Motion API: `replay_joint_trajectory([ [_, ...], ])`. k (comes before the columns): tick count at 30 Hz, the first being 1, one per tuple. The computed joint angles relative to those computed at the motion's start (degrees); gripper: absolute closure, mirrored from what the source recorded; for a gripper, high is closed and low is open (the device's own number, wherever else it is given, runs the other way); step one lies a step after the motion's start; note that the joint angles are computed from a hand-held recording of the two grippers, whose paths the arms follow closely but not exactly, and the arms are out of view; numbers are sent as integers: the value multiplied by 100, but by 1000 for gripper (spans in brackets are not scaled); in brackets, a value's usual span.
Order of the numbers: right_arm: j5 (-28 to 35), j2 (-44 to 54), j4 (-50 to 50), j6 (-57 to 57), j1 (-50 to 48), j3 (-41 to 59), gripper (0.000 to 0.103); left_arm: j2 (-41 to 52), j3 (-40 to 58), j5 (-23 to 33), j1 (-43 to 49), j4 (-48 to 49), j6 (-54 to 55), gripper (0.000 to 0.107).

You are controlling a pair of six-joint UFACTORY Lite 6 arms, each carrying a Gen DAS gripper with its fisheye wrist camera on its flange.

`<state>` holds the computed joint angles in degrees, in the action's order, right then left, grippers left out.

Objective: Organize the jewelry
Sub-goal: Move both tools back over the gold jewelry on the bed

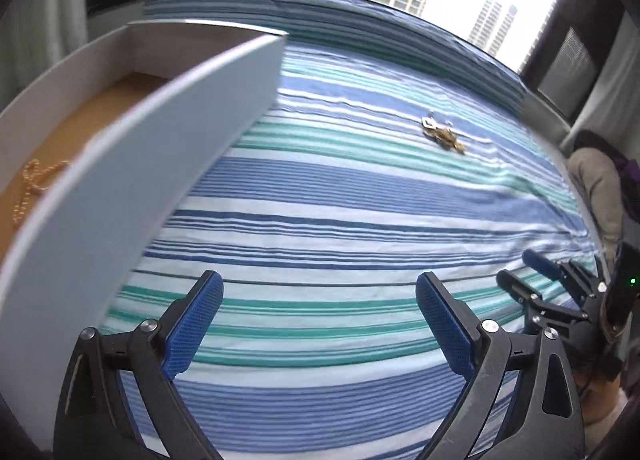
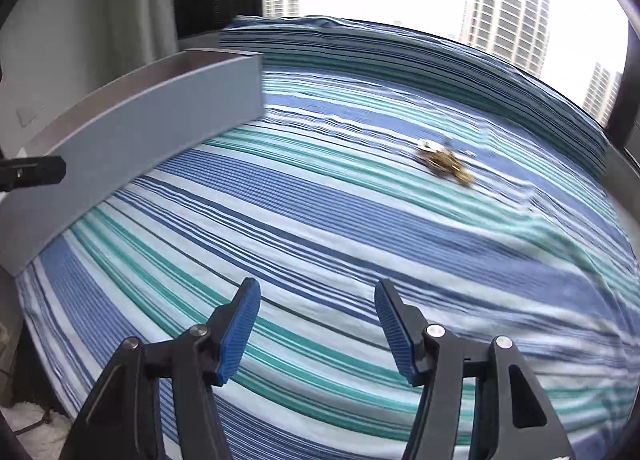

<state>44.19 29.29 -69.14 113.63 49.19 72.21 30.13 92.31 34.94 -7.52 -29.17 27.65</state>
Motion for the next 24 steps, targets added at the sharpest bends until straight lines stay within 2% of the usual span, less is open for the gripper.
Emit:
replay_joint_trajectory([
  [3,244,-578,-228,910,7,-1145,42,412,147,-599,-680,305,-239,10],
  [7,108,-902,-511,1563,-73,-1858,42,695,285,-1207,-1202,1502,-1238,10],
  [11,-415,-1171,-731,1721,-231,-2082,42,1030,553,-1259,-1153,1960,-1644,10],
  [13,-1119,-1406,-339,969,-611,-1957,42,1205,681,-1132,-1090,1885,-1643,10],
  [15,-1747,-1747,568,-230,-1130,-1836,42,1184,629,-1182,-1027,1568,-1426,10],
  [18,-1950,-1870,1604,-2029,-1795,-1296,42,1213,629,-1194,-1046,1825,-1737,10],
  [21,-1918,-1176,2218,-3828,-2477,-135,42,1290,720,-1144,-1182,2485,-2298,9],
  [24,-2176,57,3128,-5627,-3254,1320,42,1364,810,-1082,-1158,2241,-2033,6],
])
